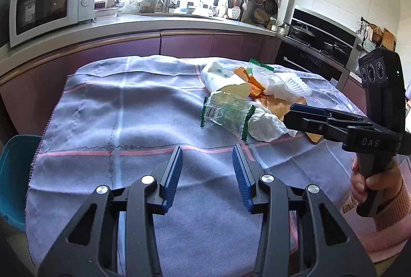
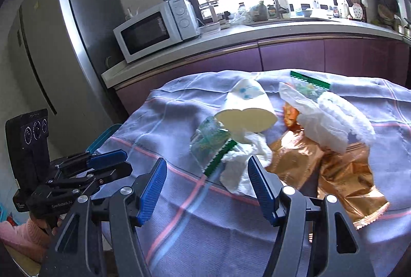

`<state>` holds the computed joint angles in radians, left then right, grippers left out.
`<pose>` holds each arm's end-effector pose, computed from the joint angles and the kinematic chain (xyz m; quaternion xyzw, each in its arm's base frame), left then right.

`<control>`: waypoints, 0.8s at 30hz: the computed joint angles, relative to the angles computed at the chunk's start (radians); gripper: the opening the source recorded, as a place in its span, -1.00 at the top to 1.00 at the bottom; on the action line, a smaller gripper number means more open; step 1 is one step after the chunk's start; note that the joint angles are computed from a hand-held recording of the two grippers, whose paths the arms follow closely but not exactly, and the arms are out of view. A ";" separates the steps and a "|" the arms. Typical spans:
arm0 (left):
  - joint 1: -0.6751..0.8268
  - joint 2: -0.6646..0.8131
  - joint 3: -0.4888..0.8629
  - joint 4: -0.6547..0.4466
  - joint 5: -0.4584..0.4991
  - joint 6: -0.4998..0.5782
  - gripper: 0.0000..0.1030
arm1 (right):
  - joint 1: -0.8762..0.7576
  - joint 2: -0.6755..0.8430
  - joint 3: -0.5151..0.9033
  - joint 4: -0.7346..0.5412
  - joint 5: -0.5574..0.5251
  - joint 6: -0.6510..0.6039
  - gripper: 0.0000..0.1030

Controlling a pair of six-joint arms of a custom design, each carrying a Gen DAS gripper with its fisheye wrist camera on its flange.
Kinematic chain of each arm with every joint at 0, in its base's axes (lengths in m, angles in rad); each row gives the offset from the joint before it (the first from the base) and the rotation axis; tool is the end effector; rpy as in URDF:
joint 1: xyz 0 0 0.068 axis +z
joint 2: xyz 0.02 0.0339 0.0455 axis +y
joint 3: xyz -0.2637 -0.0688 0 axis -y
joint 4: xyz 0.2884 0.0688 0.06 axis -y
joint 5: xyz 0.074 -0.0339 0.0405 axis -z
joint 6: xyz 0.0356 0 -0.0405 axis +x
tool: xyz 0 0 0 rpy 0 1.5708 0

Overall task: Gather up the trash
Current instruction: 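Bring both open tools back over the trash pile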

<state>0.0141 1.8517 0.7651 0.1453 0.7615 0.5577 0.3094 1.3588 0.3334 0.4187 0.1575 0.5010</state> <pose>0.3395 -0.0198 0.0589 0.3478 0.8195 -0.2580 0.3754 0.2447 0.0724 0.0936 0.1208 0.8758 0.1181 0.4522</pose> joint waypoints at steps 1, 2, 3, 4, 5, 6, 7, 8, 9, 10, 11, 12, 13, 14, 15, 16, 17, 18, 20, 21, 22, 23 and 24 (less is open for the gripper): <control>-0.018 0.003 0.009 -0.004 -0.008 -0.006 0.22 | -0.013 -0.013 -0.013 -0.003 0.001 0.003 -0.23; -0.037 0.008 0.019 -0.005 -0.018 -0.017 0.22 | -0.023 -0.028 -0.024 -0.008 0.004 0.005 -0.23; -0.057 0.012 0.028 -0.001 -0.034 -0.031 0.22 | -0.036 -0.044 -0.039 -0.009 0.002 0.006 -0.23; -0.075 0.016 0.036 0.001 -0.044 -0.038 0.21 | -0.049 -0.060 -0.053 -0.009 0.001 0.006 -0.23; -0.094 0.024 0.047 0.003 -0.057 -0.049 0.21 | -0.061 -0.074 -0.066 -0.010 0.000 0.008 -0.23; -0.112 0.033 0.062 0.001 -0.071 -0.064 0.21 | -0.072 -0.087 -0.077 -0.013 -0.001 0.009 -0.23; -0.125 0.045 0.078 -0.006 -0.078 -0.073 0.21 | -0.083 -0.097 -0.087 -0.012 0.000 0.009 -0.23; -0.138 0.058 0.096 -0.012 -0.085 -0.083 0.21 | -0.094 -0.107 -0.099 -0.010 -0.001 0.010 -0.23; -0.152 0.071 0.112 -0.013 -0.099 -0.098 0.20 | -0.104 -0.116 -0.107 -0.009 -0.003 0.012 -0.23; -0.166 0.082 0.125 -0.013 -0.113 -0.112 0.19 | -0.117 -0.124 -0.115 -0.008 -0.007 0.013 -0.22; -0.177 0.096 0.144 -0.019 -0.121 -0.122 0.19 | -0.129 -0.131 -0.122 -0.007 -0.008 0.013 -0.23; -0.187 0.108 0.159 -0.022 -0.131 -0.135 0.18 | -0.140 -0.138 -0.130 -0.006 -0.008 0.011 -0.23; -0.194 0.118 0.172 -0.025 -0.142 -0.144 0.17 | -0.156 -0.147 -0.136 -0.008 -0.013 0.008 -0.23; -0.202 0.130 0.187 -0.029 -0.151 -0.151 0.17 | -0.170 -0.156 -0.142 -0.010 -0.013 0.008 -0.23; -0.210 0.140 0.201 -0.033 -0.161 -0.159 0.16 | -0.188 -0.164 -0.148 -0.012 -0.013 0.010 -0.23; -0.216 0.146 0.209 -0.034 -0.169 -0.163 0.15 | -0.208 -0.176 -0.156 -0.013 -0.023 0.010 -0.23; -0.223 0.155 0.220 -0.036 -0.177 -0.168 0.15 | -0.229 -0.186 -0.162 -0.012 -0.030 0.010 -0.23; -0.227 0.163 0.232 -0.041 -0.184 -0.170 0.12 | -0.249 -0.198 -0.171 -0.013 -0.034 0.007 -0.23; -0.235 0.178 0.254 -0.052 -0.195 -0.175 0.11 | -0.283 -0.218 -0.182 -0.012 -0.038 -0.001 -0.23; -0.239 0.187 0.265 -0.061 -0.198 -0.176 0.10 | -0.300 -0.224 -0.182 -0.012 -0.040 -0.008 -0.23; -0.243 0.196 0.280 -0.071 -0.201 -0.179 0.08 | -0.316 -0.222 -0.181 -0.011 -0.038 -0.015 -0.23; -0.247 0.206 0.291 -0.076 -0.205 -0.182 0.06 | -0.333 -0.217 -0.178 -0.006 -0.041 -0.021 -0.23; -0.251 0.216 0.304 -0.083 -0.212 -0.186 0.04 | -0.355 -0.205 -0.172 0.003 -0.054 -0.031 -0.23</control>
